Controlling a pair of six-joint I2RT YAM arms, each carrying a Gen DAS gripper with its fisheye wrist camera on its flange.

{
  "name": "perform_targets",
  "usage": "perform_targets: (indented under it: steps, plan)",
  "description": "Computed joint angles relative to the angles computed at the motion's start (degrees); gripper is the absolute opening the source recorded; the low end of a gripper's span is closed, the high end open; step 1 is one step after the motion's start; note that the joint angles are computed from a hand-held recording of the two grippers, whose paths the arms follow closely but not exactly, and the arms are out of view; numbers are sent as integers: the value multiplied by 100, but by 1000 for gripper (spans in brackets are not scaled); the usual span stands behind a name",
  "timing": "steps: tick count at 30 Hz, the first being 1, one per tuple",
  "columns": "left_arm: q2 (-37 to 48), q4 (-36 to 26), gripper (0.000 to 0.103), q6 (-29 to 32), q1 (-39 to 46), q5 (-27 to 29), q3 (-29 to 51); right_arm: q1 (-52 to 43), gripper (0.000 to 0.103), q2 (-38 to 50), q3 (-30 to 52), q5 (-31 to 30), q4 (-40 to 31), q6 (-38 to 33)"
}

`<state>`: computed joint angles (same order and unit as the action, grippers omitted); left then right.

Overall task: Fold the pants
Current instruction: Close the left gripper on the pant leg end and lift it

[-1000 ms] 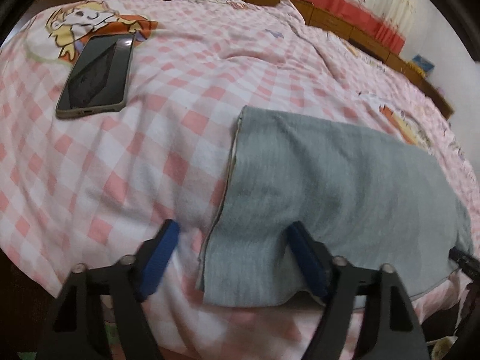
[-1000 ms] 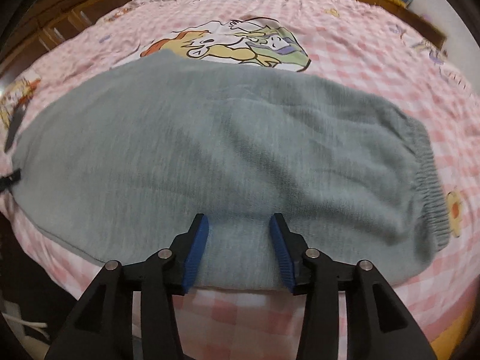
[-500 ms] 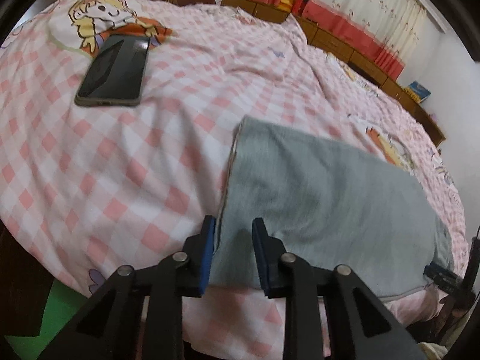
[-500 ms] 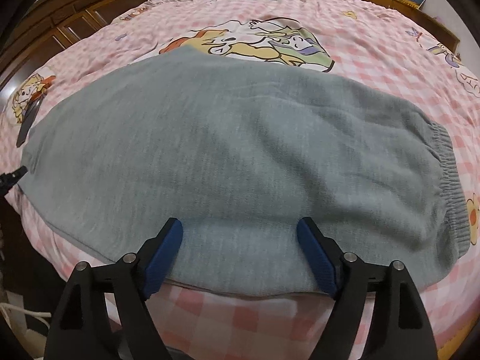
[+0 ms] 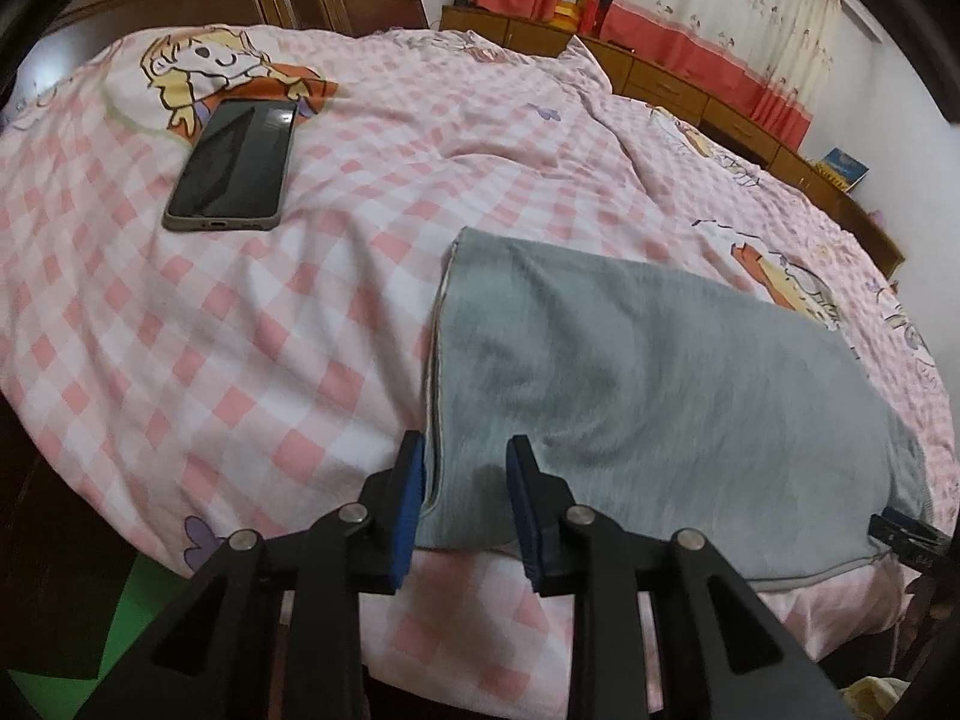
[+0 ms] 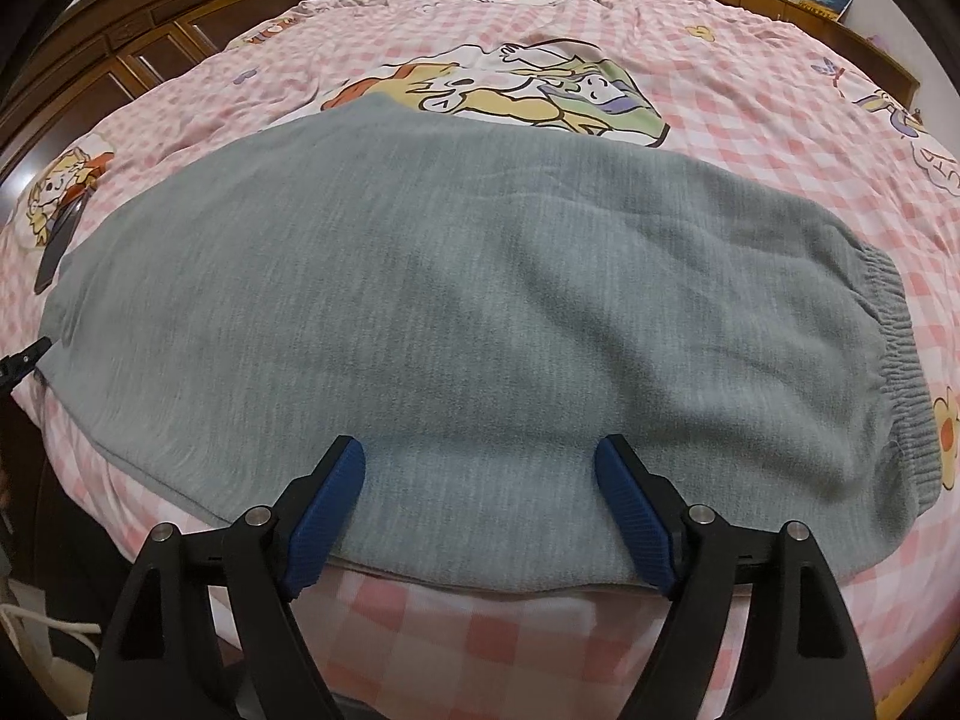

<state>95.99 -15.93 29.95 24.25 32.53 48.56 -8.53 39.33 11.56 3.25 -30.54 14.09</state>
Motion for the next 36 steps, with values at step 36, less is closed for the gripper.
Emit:
perform_targets:
  steps: [36]
  plan:
    - [-333,-1219,5,-188,92,1426,667,34,75,-539,-37,23,-315,91]
